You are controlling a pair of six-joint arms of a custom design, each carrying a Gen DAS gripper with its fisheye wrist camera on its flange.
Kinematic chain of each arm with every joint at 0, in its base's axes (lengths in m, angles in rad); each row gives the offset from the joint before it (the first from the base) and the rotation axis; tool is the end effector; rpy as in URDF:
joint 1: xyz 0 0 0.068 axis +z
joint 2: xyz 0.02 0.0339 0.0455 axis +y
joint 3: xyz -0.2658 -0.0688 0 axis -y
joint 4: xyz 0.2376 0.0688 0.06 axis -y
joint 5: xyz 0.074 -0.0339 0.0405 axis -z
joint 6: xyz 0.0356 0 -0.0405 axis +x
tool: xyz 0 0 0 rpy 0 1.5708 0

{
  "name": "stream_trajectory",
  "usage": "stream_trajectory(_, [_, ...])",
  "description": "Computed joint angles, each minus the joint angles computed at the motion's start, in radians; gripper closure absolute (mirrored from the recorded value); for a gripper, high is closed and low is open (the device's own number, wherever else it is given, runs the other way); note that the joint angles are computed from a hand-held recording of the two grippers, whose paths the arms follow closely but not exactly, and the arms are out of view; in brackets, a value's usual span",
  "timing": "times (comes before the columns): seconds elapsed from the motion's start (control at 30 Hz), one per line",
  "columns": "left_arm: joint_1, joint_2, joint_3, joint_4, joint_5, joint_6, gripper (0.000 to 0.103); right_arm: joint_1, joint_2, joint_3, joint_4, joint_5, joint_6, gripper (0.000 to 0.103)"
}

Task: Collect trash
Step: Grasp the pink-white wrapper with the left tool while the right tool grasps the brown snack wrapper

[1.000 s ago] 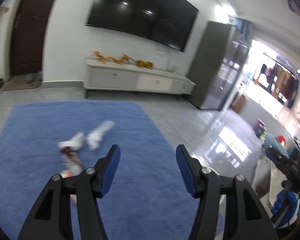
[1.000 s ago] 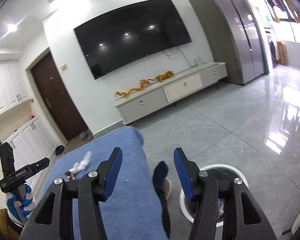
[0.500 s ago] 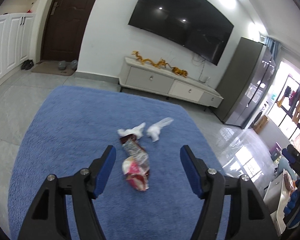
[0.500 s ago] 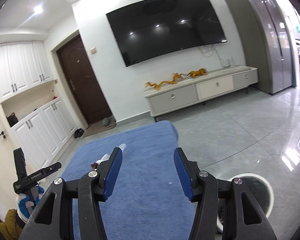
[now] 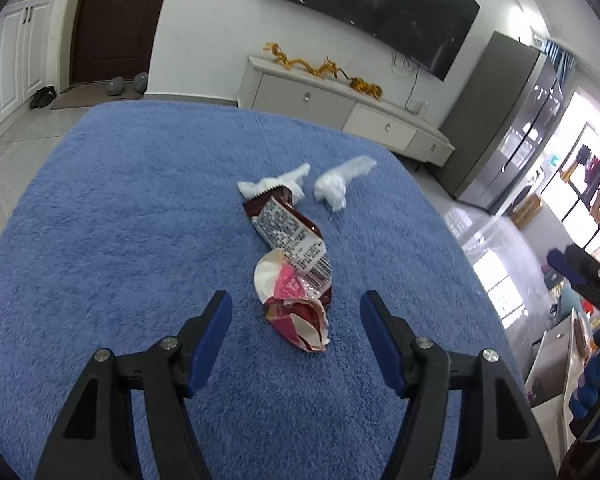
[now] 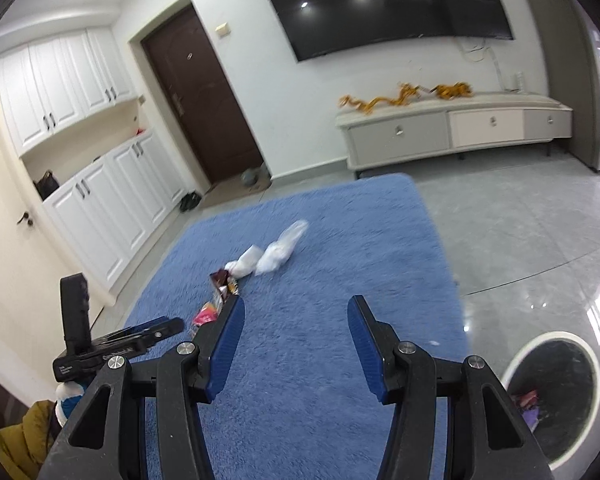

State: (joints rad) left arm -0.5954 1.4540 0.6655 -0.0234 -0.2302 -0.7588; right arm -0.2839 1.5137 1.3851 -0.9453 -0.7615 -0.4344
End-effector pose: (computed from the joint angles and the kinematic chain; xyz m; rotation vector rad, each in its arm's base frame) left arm 0.2313 -0.1469 0.1724 -0.3043 2.3690 -0.3811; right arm 0.2908 -0.0593 0.3202 -0.4132 2.3174 0.6688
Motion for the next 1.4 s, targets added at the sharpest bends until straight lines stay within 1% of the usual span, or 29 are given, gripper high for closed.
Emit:
stream_trajectory(0.1, [0.021, 0.07, 0.027, 0.023, 0.026, 0.025, 0.041, 0.067, 0.035, -0.002, 0.028, 0.019, 0.025, 0.052])
stream_trajectory(0.17, [0.039, 0.115, 0.04, 0.034, 0.044, 0.04, 0.052, 0.112, 0.061, 0.002, 0.043, 0.037, 0.037, 0.052])
stream_trajectory(0.2, [0.05, 0.136, 0.043, 0.043, 0.06, 0.045, 0.054, 0.127, 0.073, 0.004, 0.043, 0.04, 0.035, 0.052])
stream_trajectory(0.23, [0.066, 0.145, 0.024, 0.087, 0.09, 0.049, 0.055, 0.15, 0.088, 0.004, 0.051, 0.047, 0.044, 0.052])
stream_trajectory(0.33, [0.091, 0.145, -0.003, 0.145, 0.113, 0.051, 0.064, 0.217, 0.124, -0.002, 0.078, 0.074, 0.066, 0.052])
stream_trajectory(0.37, [0.097, 0.139, -0.016, 0.16, 0.113, 0.05, 0.066, 0.234, 0.132, -0.007, 0.087, 0.081, 0.073, 0.052])
stream_trajectory(0.43, [0.123, 0.135, -0.045, 0.209, 0.145, 0.04, 0.068, 0.275, 0.165, -0.007, 0.101, 0.086, 0.086, 0.052])
stream_trajectory(0.53, [0.156, 0.138, -0.084, 0.285, 0.199, 0.028, 0.068, 0.329, 0.21, -0.006, 0.126, 0.088, 0.108, 0.052])
stream_trajectory(0.7, [0.175, 0.109, -0.129, 0.327, 0.232, 0.014, 0.07, 0.408, 0.297, 0.029, 0.156, 0.081, 0.147, 0.052])
stream_trajectory(0.8, [0.192, 0.091, -0.159, 0.352, 0.259, 0.007, 0.071, 0.427, 0.352, 0.062, 0.159, 0.056, 0.163, 0.052])
stream_trajectory(1.03, [0.198, 0.066, -0.181, 0.354, 0.271, 0.002, 0.071, 0.445, 0.458, 0.132, 0.143, 0.03, 0.182, 0.052])
stream_trajectory(1.1, [0.193, 0.064, -0.178, 0.348, 0.265, 0.001, 0.071, 0.442, 0.462, 0.126, 0.152, 0.019, 0.175, 0.052])
stream_trajectory(1.13, [0.191, 0.061, -0.178, 0.345, 0.263, 0.002, 0.071, 0.44, 0.461, 0.126, 0.15, 0.021, 0.168, 0.055])
stream_trajectory(1.17, [0.189, 0.063, -0.175, 0.345, 0.261, 0.0, 0.071, 0.437, 0.461, 0.127, 0.141, 0.019, 0.154, 0.065])
stream_trajectory(1.2, [0.189, 0.065, -0.172, 0.345, 0.261, 0.0, 0.071, 0.429, 0.473, 0.141, 0.121, 0.006, 0.142, 0.071])
stream_trajectory(1.27, [0.182, 0.062, -0.169, 0.339, 0.252, 0.003, 0.073, 0.414, 0.468, 0.134, 0.113, -0.009, 0.138, 0.077])
stream_trajectory(1.4, [0.173, 0.066, -0.163, 0.342, 0.239, -0.001, 0.075, 0.375, 0.446, 0.114, 0.102, -0.03, 0.132, 0.081])
